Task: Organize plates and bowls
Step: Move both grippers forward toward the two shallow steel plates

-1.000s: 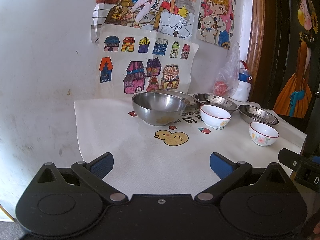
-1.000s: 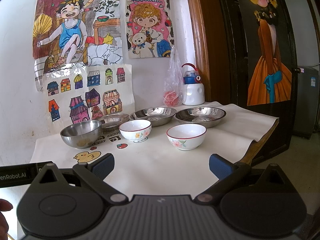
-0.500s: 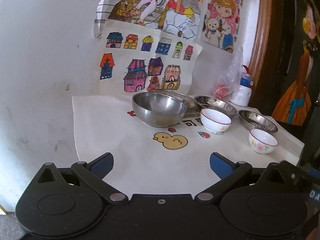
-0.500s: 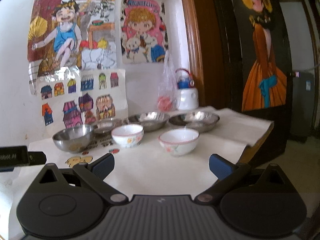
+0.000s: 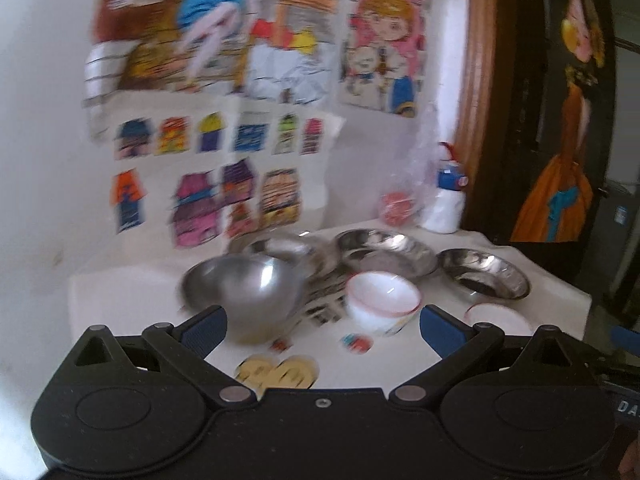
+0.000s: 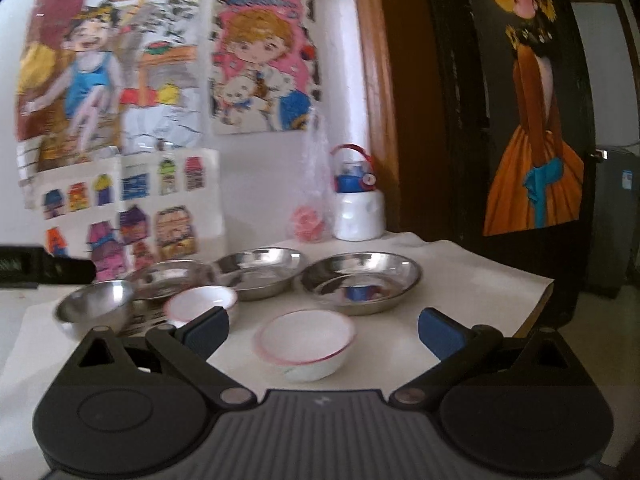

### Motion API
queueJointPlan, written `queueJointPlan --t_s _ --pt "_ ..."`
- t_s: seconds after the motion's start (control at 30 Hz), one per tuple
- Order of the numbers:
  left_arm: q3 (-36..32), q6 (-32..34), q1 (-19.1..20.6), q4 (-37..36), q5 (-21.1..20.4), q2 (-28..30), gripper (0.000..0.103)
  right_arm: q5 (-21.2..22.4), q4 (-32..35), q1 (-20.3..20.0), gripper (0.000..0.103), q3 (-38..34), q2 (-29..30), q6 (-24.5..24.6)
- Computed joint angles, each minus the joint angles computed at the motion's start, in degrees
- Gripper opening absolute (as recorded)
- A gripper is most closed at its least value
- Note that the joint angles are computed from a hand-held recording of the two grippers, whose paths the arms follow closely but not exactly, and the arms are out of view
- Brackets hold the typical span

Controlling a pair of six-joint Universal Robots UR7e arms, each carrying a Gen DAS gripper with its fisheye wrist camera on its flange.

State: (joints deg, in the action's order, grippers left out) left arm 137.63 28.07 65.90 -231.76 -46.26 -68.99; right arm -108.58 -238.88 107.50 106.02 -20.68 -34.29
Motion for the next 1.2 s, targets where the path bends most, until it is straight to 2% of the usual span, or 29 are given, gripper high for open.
queueJointPlan --t_s 0.23,0.47,0.67,0.8,1.07,1.2 --pt "-10.8 -3.3 0.8 16.0 -6.6 2.7 0.102 1.3 5.8 -4.7 0.103 -4.8 -1.9 -2.8" --pt "-23.1 -8.4 2.1 29.4 -11.6 10.2 0.102 1.2 13.7 -8.1 0.103 -10.6 -2.4 -5.4" --pt "-32.6 -11.5 3.2 38.5 -12.9 16.6 0.102 3.2 23.0 -10.2 0.103 -15.2 -2.7 -3.2" --pt "-37.8 -16.8 4.3 46.3 -13.2 19.1 0.102 4.3 28.5 -11.0 0.102 -18.7 -2.0 -1.9" --pt "-43.5 -24.3 6.0 53.7 -13.2 21.8 0.100 5.3 35.5 -11.5 0.089 -23.5 -0.5 0.2" --pt "-45.2 -27.5 6.6 56.4 -14.0 22.6 0.093 5.6 37.5 -11.6 0.077 -24.5 -0.3 1.0"
